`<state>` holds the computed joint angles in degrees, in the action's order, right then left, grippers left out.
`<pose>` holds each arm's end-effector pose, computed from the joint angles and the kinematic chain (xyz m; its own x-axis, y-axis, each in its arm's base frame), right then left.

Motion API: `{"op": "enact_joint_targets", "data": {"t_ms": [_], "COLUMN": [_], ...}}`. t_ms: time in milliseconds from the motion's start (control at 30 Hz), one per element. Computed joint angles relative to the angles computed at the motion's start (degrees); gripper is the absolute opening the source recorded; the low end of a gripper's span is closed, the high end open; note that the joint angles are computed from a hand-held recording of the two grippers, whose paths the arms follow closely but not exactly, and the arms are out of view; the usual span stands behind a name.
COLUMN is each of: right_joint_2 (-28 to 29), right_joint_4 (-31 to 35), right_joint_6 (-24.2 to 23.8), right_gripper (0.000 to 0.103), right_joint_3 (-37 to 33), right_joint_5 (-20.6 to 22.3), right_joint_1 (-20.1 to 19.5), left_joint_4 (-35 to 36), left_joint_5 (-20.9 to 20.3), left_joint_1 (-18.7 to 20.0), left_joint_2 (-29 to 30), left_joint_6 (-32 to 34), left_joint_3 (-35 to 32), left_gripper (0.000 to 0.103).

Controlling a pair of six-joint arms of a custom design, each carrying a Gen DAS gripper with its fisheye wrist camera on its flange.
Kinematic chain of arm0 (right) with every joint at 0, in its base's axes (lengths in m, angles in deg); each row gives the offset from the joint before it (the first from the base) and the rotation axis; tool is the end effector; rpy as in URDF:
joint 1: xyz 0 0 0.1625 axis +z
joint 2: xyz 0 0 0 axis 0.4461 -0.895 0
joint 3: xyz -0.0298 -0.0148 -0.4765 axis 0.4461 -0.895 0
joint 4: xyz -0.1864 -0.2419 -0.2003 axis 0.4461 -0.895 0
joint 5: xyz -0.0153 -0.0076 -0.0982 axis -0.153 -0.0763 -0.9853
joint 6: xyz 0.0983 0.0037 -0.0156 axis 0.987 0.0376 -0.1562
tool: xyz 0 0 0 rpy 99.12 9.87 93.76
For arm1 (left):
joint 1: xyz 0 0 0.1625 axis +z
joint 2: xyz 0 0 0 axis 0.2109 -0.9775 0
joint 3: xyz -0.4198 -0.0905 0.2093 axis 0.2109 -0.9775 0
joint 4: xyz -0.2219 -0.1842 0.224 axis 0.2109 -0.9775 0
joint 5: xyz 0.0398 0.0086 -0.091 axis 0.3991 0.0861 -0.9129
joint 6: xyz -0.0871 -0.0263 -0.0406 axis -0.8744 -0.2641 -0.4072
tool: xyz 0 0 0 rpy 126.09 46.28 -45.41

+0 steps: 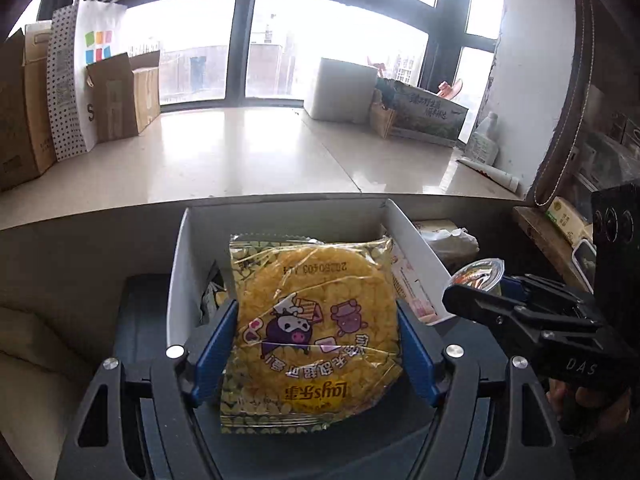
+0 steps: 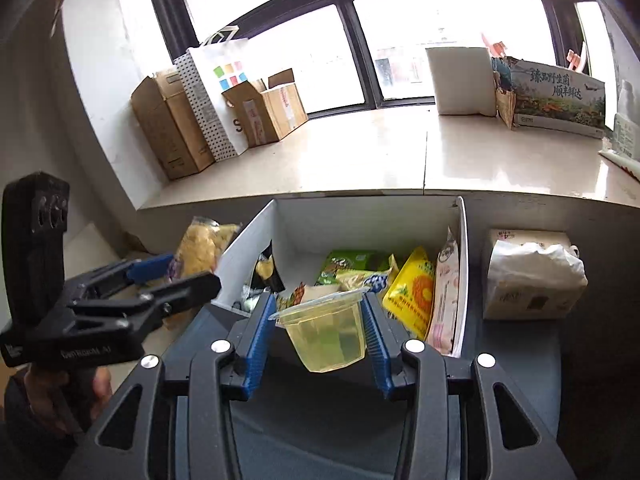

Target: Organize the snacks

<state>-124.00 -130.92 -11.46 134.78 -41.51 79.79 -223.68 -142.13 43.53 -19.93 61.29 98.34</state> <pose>0.3084 -0.6874 0.1997 -0.8608 -0.2981 0.4124 -0.4952 0.6773 -0.5441 -0.2565 -0.7104 0.2808 -0.7833 0.3177 -0.5343 0.5833 0.6728 -0.4551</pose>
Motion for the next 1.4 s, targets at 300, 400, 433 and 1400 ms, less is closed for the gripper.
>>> {"op": "enact_joint_targets", "data": {"t_ms": [300, 400, 433, 1400], "right_joint_2": [6.14, 5.83, 5.71, -4.85], "right_joint_4": [16.95, 13.02, 11.24, -23.97], "right_joint_6": [7.42, 8.22, 8.19, -7.92], "right_gripper": [0.063, 0.103, 0.103, 0.103], "right_joint_3": [-17.95, -16.81, -16.33, 15.87], "right_joint_5": [1.25, 4.15, 4.29, -12.46], "right_joint_1": [-3.56, -4.29, -4.34, 11.25], "left_joint_4": [9.43, 9.11, 9.19, -28.95], "left_joint_5": [-0.98, -2.52, -2.17, 14.54], "left_joint_1": [4.30, 4.72, 4.69, -12.58], "left_joint_2": [7.83, 7.25, 7.25, -14.48], "left_joint_6": [-1.40, -1.50, -1.40, 5.82], "left_joint_3": [-12.75, -12.14, -12.26, 29.49], "left_gripper": [0.085, 0.103, 0.103, 0.103]}}
